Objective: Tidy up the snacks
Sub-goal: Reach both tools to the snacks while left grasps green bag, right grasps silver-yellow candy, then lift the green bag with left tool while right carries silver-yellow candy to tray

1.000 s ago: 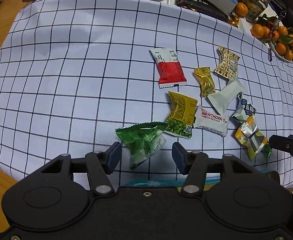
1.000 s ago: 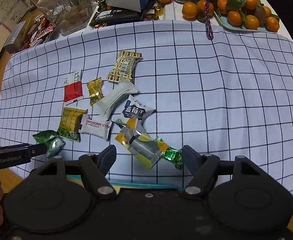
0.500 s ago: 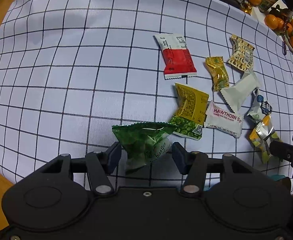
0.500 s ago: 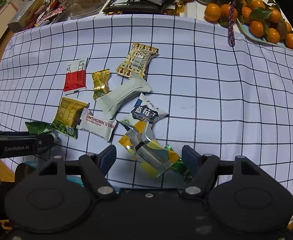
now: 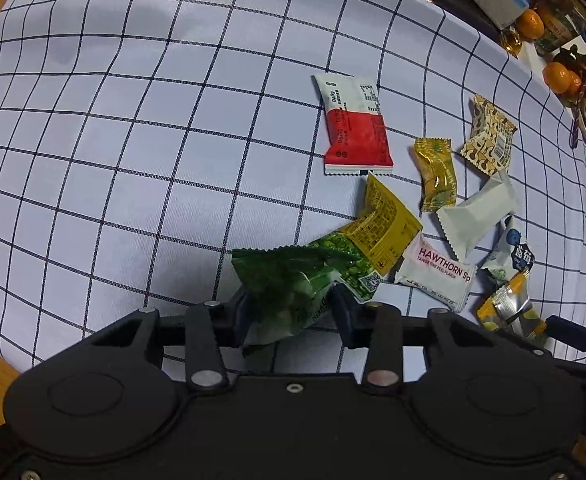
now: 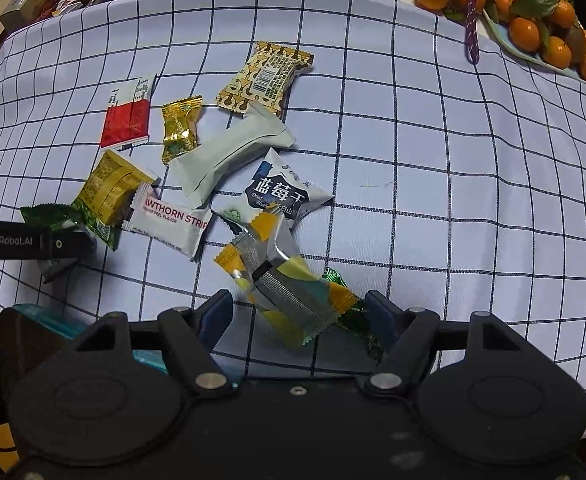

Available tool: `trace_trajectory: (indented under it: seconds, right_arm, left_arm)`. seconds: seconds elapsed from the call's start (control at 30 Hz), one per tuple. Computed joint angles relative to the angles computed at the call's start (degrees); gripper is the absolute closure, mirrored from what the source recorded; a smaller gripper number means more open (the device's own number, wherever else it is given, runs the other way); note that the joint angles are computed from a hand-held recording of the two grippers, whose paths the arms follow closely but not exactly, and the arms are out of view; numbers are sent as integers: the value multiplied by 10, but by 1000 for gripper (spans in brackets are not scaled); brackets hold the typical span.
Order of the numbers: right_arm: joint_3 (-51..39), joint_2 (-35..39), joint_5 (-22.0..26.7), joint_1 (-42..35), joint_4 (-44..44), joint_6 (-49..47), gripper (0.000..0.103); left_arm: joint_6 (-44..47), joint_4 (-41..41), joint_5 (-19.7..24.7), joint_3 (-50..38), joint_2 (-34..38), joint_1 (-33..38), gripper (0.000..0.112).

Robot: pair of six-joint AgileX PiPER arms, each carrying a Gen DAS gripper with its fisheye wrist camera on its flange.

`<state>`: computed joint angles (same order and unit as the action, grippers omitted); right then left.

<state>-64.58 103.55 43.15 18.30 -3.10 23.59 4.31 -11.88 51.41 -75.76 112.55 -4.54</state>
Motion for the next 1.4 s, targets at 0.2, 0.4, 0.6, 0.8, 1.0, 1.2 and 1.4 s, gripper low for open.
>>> trace_trajectory:
  seconds: [0.2, 0.4, 0.6, 0.8, 1.0, 1.2, 1.4]
  right_arm:
    - [-15, 14, 5, -1, -17, 16, 44]
    - [-18, 6, 6, -54, 61, -10, 50]
    - [2, -28, -14, -105, 119, -18, 74]
    - [-3, -29, -10, -118, 104, 29, 81]
    - [4, -33, -13, -101, 110, 12, 55]
    - [-3, -14, 1, -67, 99, -18, 52]
    - [17, -23, -25, -6, 1, 48, 52]
  left_arm:
    - [-12, -5, 2, -16, 2, 13, 67]
    - [-17, -17, -1, -22, -2, 22, 68]
    - [-7, -37, -19, -14, -26, 38, 68]
    - [-12, -36, -23, -8, -38, 40, 68]
    - [-31, -13, -25, -3, -37, 29, 68]
    - [-10, -48, 6, -14, -27, 47, 68]
    - [-6, -48, 8, -15, -29, 46, 68]
